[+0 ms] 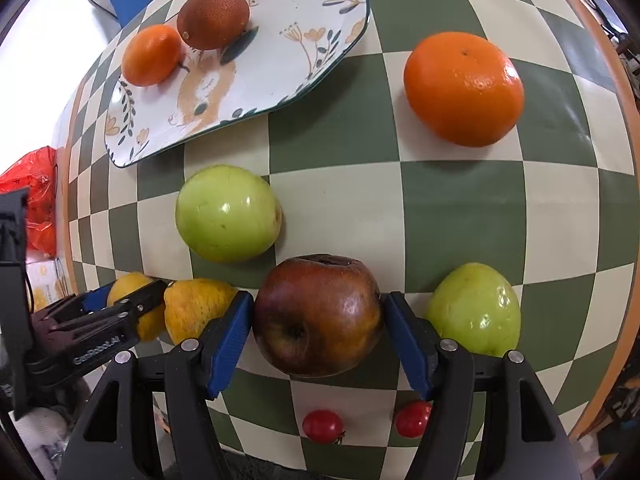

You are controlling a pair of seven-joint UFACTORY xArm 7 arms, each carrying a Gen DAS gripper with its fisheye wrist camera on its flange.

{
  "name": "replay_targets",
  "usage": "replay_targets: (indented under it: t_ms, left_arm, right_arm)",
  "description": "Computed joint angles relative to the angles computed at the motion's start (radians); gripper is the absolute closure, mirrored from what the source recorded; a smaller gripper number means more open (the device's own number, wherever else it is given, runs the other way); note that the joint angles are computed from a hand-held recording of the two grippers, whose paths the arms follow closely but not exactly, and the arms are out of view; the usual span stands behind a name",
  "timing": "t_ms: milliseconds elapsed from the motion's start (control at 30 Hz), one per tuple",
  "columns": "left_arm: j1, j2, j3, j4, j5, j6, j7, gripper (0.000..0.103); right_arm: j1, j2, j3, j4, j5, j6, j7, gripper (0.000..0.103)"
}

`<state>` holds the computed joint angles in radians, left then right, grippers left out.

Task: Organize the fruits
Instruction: 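Grasp the yellow lemon with the left gripper while the right grasps the red apple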

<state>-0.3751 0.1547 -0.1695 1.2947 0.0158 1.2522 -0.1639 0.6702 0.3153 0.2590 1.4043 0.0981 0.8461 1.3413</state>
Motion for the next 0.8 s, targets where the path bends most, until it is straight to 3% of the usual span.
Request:
replay_targets:
  t_ms: [67,167,300,533,667,800]
  left_arm:
    - [0.002,-0.006,-0.001,-0.001,-0.012,0.001,0.009,0.063]
    - [0.0,-0.005,-0.002,0.0,-0.013,0.006,0.013,0.063]
    - [0.032,0.034,0.013,0.074,-0.092,0.062,0.04,0.062]
    - [0.075,-0.019,0.023,0.099,-0.142,0.112,0.119,0.044]
    - [0.049,0.011,0.009,0.104,-0.092,0.133,0.126,0.043]
    - [0.036,0.076,0.001,0.126,-0.127,0.144,0.132,0.038]
  right_arm:
    - [-0.005,0.006,0.003,0.007,0.009,0.007,-0.018,0.032]
    - [-0.016,0.012,0.008,-0.001,0.044,-0.008,-0.039,0.032]
    - [-0.007,0.028,0.004,0.03,0.035,0.023,-0.035,0.032]
    - [-0.031,-0.021,0.013,-0.051,0.091,-0.025,-0.066,0.031]
    - [-0.031,-0.024,0.013,-0.051,0.089,-0.015,-0.068,0.031]
    - [-0.027,0.022,0.012,0.008,0.083,0.018,-0.074,0.031]
